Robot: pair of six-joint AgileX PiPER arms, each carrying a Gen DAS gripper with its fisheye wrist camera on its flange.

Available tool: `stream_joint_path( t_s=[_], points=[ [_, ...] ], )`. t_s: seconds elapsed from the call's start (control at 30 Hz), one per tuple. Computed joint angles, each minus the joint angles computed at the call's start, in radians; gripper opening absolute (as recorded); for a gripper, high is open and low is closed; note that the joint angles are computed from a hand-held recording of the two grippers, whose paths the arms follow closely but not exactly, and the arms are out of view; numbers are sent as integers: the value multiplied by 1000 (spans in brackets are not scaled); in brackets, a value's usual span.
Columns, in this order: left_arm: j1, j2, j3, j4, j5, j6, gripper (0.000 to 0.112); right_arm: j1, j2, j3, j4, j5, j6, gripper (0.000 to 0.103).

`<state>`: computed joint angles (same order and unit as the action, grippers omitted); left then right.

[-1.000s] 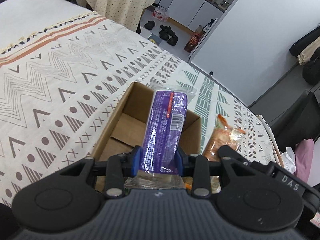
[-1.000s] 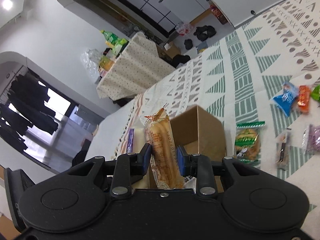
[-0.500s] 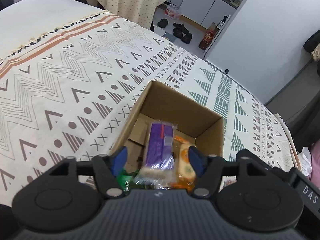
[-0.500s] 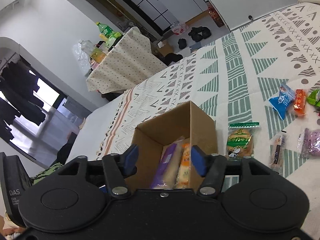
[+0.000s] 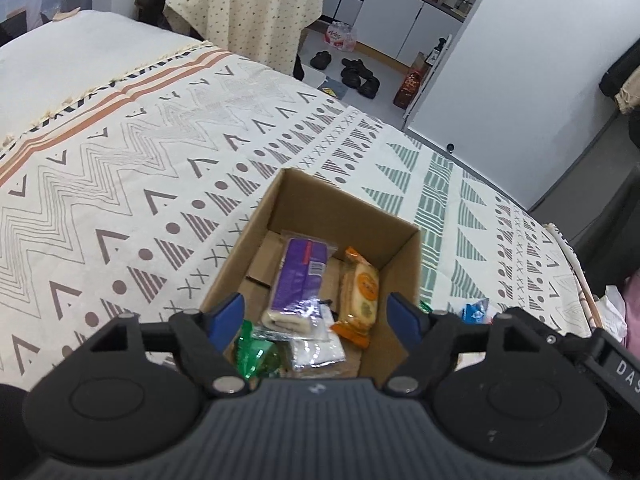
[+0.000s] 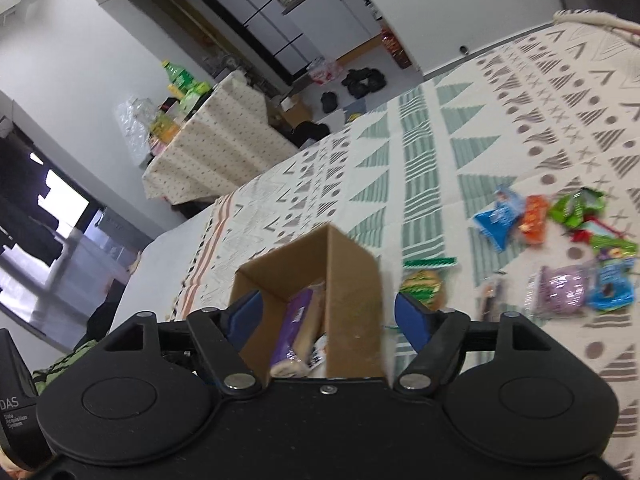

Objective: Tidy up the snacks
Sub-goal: 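Lift both open tools away from the box, then grasp the small brown stick packet with the left tool while the right tool grasps the blue-green candy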

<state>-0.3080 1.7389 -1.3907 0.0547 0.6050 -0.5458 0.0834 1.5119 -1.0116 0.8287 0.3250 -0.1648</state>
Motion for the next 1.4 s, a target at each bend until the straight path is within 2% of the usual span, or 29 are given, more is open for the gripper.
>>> stream_joint_path(
  t_s=[0.2,0.37,0.5,0.57,0.73,0.87,0.97,1.07,1.1,1.13,1.17,1.3,1.4],
  points=[
    [-55,-18,-15,27,25,-45,77,-62,-90,40,-144,27,89,74],
    [-109,-43,-5,54,13,-88,78,-115,-152,89,-182,37,94,75],
    [-149,-56,1,56,14,-107,78,-164,-197,131,-170,48,68,80],
    [-170,-58,-2,46,22,-103,78,-180,-221,152,-215,53,88,81],
    [-227,-65,4,65,18,-123,78,-265,-275,206,-190,101,18,81],
    [-262,-62,1,75,25,-152,78,-302,-318,235,-222,114,33,82],
    [-293,-66,6,111,25,-191,78,-374,-331,246,-119,167,-76,82],
    [-340,-54,-13,198,58,-239,78,-453,-352,268,-8,211,-205,86],
    [-354,-50,-20,222,70,-253,80,-484,-358,278,45,227,-262,91],
    [-366,-46,-26,241,80,-266,87,-513,-359,285,92,248,-310,93],
    [-371,-46,-23,242,76,-269,91,-538,-355,287,124,268,-341,96],
    [-376,-32,-28,199,69,-254,94,-609,-331,289,195,332,-403,103],
    [-379,-4,-54,163,74,-236,96,-642,-316,293,236,354,-430,103]
  ],
)
